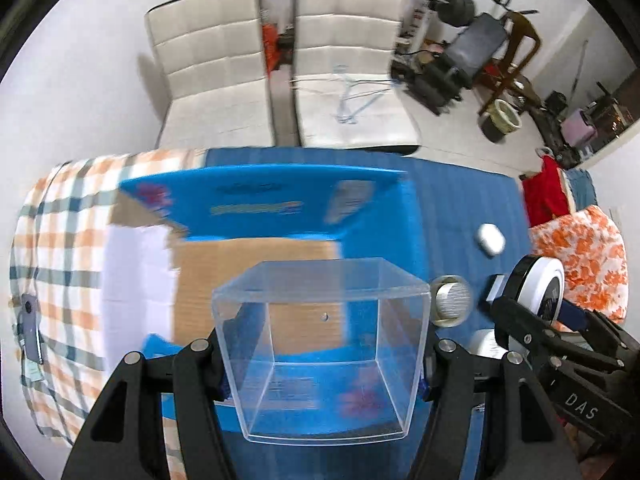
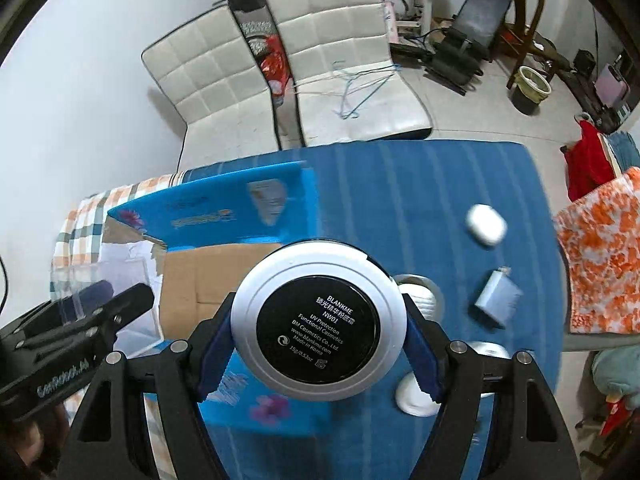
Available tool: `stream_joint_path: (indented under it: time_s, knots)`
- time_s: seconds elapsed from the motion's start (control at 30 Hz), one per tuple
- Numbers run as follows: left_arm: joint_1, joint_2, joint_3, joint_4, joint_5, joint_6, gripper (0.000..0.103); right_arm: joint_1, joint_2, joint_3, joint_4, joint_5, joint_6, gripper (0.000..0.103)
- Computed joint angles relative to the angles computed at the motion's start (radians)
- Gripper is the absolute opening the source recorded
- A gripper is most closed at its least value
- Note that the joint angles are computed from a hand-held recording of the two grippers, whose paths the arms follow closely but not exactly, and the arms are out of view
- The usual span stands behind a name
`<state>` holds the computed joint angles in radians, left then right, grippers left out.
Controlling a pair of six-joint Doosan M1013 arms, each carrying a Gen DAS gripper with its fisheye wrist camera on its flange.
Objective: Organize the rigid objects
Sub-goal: 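Carry the cube and container into the blue box and open both tools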
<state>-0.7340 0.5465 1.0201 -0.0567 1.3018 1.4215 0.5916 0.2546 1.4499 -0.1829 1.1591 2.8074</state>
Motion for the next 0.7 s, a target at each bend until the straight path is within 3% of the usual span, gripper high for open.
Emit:
stream_joint_path:
  time_s: [0.3, 0.47, 0.7]
  knots:
    - [0.104, 0.074, -0.014, -0.004, 0.027, 0.06, 0.061, -0.036, 0.231, -0.161, 0.114, 0.065, -0.088, 0.077]
    - [0.134, 0.115, -0.025, -0.026, 0.053, 0.078, 0.061, -0.05, 0.295, -0.193, 0.145, 0.089, -0.106, 0.077]
    - [0.138, 0.137, -0.03, -0.044, 0.073, 0.106, 0.061, -0.067, 0.342, -0.221, 0.176, 0.104, -0.12, 0.078]
